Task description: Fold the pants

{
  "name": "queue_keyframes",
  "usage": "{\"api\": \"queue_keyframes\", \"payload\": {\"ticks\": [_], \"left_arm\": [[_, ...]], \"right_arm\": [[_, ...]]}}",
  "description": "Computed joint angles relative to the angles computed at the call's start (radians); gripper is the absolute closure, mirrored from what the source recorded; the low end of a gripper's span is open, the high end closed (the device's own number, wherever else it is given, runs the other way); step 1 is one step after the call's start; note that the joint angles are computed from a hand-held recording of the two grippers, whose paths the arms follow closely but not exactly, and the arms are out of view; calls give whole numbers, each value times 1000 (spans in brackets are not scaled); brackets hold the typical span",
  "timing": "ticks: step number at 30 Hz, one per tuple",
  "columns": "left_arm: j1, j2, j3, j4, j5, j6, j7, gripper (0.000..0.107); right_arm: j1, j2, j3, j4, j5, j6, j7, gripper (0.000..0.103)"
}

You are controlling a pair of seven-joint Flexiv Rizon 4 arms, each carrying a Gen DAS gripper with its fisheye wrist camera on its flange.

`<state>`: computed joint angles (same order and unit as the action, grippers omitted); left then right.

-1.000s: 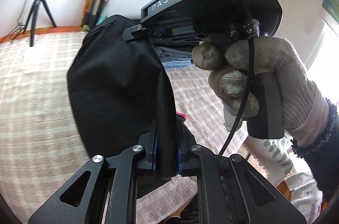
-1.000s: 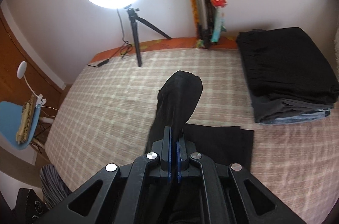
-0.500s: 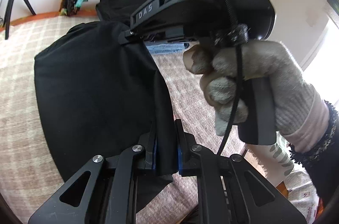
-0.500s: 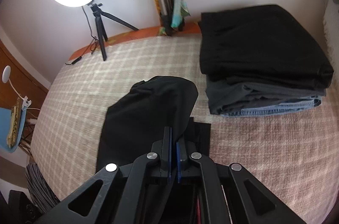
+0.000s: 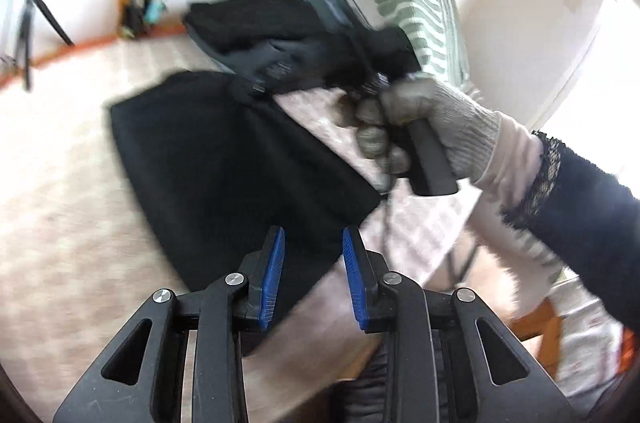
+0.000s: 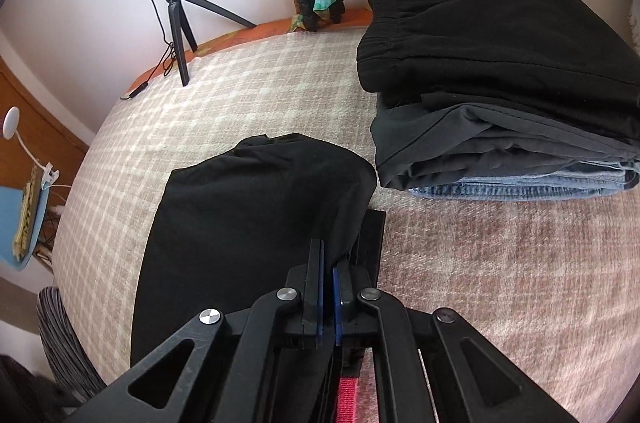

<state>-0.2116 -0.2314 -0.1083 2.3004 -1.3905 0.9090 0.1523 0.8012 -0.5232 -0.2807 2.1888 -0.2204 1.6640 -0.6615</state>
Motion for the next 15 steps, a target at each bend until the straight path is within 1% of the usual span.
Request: {"api": "queue_keyframes", "payload": {"ticks": [1,3,4,6,7,8,9,10,11,12,13,14,15], "left_arm": [[0,-2,2,-3,-12,22,18,80],[-4,-36,-3,-29,-31,76,31,80],[-3,-57,-7,-44,-31,90,21,80],[-12,-92,-20,-66,-35,140,8,80],[-16,-86,-26,-53,-51,152,23,80],[-25,-100,-33,-60,-64,178,43,80],[-36,-109,-41,-63,-84,205,67,80],[-44,-119,-47,-68,-103,223,88,80],[-49,-120,-48,-66,-113,231,100,80],[-52,-115,-47,-60,-123,234,111,80],[-56,-114,-46,-58,-126,236,116,80],[-57,-118,-44,-59,-125,238,117,80],[-58,-120,-43,-60,-122,237,115,80]], "right_arm": [[-16,-3,14,0,2,11,-5,102],[-49,-11,45,-5,6,35,-27,102],[-40,-15,34,-6,8,35,-36,101],[4,-12,-10,1,13,20,-50,97],[55,-4,-62,10,8,-7,-44,92],[98,3,-107,22,1,-18,-37,84],[152,12,-164,39,-8,-28,-26,78],[216,24,-232,60,-21,-43,-11,67],[284,35,-305,87,-39,-45,0,66],[334,44,-356,110,-50,-35,4,66],[368,61,-384,133,-52,-20,-4,66],[381,76,-386,149,-45,0,-16,66],[377,89,-370,160,-32,18,-32,66]]}}
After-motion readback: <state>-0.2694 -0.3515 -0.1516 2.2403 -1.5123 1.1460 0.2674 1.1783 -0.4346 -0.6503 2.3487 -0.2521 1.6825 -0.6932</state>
